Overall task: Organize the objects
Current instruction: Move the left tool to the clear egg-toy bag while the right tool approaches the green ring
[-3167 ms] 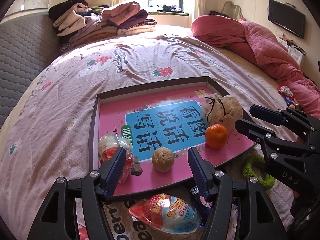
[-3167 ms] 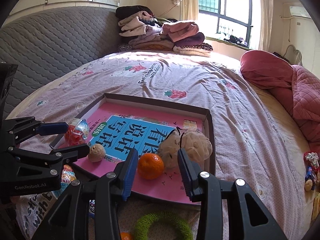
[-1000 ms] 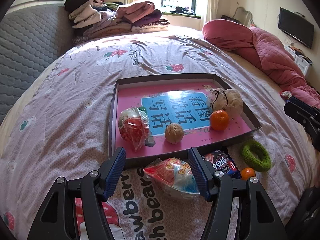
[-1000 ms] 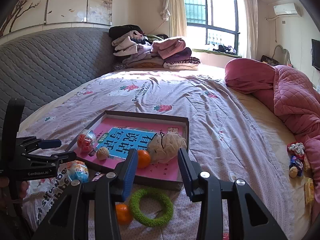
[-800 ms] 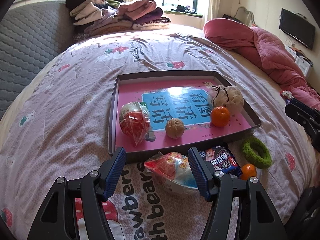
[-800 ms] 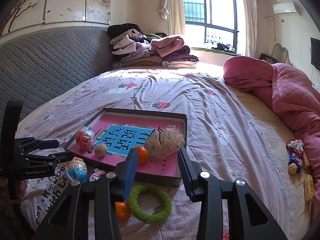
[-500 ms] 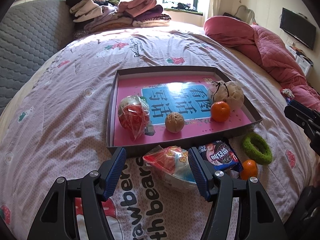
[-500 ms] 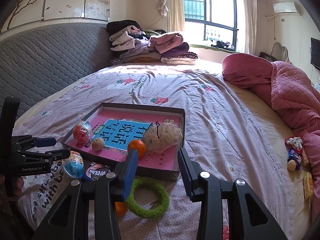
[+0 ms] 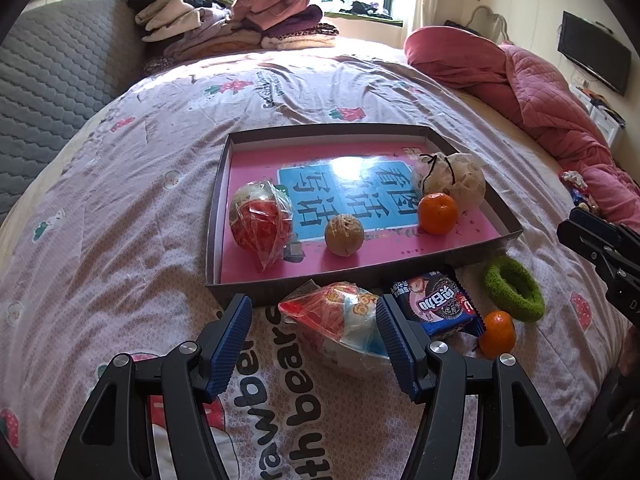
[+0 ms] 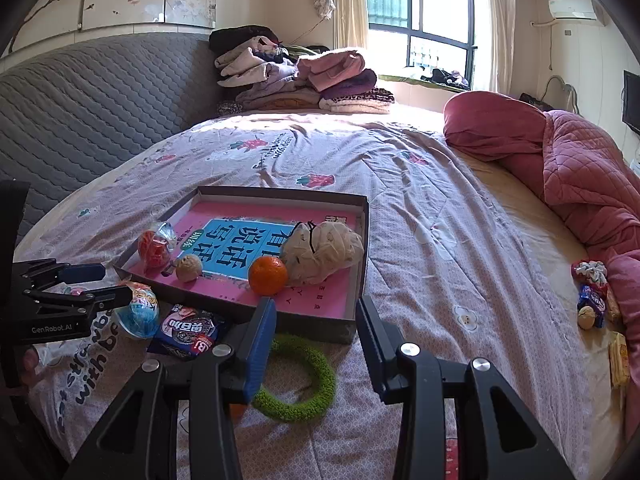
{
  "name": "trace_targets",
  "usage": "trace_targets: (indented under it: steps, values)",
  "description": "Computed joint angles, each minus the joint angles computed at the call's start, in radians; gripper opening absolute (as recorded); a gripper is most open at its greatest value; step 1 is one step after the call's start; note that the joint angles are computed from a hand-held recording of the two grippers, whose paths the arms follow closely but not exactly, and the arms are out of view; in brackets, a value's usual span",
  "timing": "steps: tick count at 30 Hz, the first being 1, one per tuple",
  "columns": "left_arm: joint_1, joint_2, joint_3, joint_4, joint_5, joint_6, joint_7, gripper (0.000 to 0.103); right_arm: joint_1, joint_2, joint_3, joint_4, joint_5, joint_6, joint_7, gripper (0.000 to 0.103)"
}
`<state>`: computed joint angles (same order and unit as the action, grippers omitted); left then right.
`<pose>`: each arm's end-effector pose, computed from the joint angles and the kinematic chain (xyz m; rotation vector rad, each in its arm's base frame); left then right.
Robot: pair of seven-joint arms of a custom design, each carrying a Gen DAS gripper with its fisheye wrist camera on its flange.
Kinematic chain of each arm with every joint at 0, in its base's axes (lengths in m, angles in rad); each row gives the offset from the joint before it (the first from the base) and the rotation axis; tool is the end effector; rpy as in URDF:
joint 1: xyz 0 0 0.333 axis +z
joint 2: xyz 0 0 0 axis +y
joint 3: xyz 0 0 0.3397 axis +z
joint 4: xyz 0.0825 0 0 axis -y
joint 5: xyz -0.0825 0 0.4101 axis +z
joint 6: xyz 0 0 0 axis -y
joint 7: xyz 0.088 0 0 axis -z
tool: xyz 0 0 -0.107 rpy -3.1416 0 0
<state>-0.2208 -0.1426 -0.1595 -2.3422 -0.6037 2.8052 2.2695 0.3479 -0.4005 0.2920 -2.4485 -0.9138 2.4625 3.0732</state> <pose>0.5126 -0.1779 0.4614 -1.3083 2.4005 -0.8781 0.3734 0.2887 0.4917 -1.5246 1.9250 -0.8935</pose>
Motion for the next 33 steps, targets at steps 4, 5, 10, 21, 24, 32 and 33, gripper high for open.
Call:
trace_targets:
  steps: [4,5,10,21,24,32,33]
  values:
    - [-0.003,0.0,0.001,-0.001,-0.006,-0.004,0.01,0.066,0.003,0.008,-0.006,-0.003,0.017,0.002,-0.01,0.041]
    - [-0.003,-0.001,0.001,-0.002,-0.008,-0.005,0.012,0.066,0.004,0.011,-0.009,-0.005,0.022,0.004,-0.014,0.041]
    - [-0.004,-0.001,0.001,-0.002,-0.011,-0.005,0.014,0.066,0.006,0.018,-0.018,-0.009,0.046,0.004,-0.025,0.041]
    - [-0.008,0.007,-0.001,0.0,-0.031,-0.015,0.029,0.067,0.007,0.032,-0.023,-0.01,0.068,0.013,-0.048,0.041]
    - [-0.007,0.012,-0.002,0.004,-0.032,-0.028,0.028,0.069,0.008,0.036,-0.025,-0.01,0.072,0.015,-0.05,0.041]
    - [-0.004,0.032,-0.005,0.019,-0.062,-0.058,0.04,0.072,0.007,0.043,-0.03,-0.016,0.084,0.028,-0.058,0.041]
    - [-0.003,0.035,-0.005,0.021,-0.067,-0.062,0.041,0.073,0.008,0.047,-0.032,-0.015,0.088,0.031,-0.06,0.041]
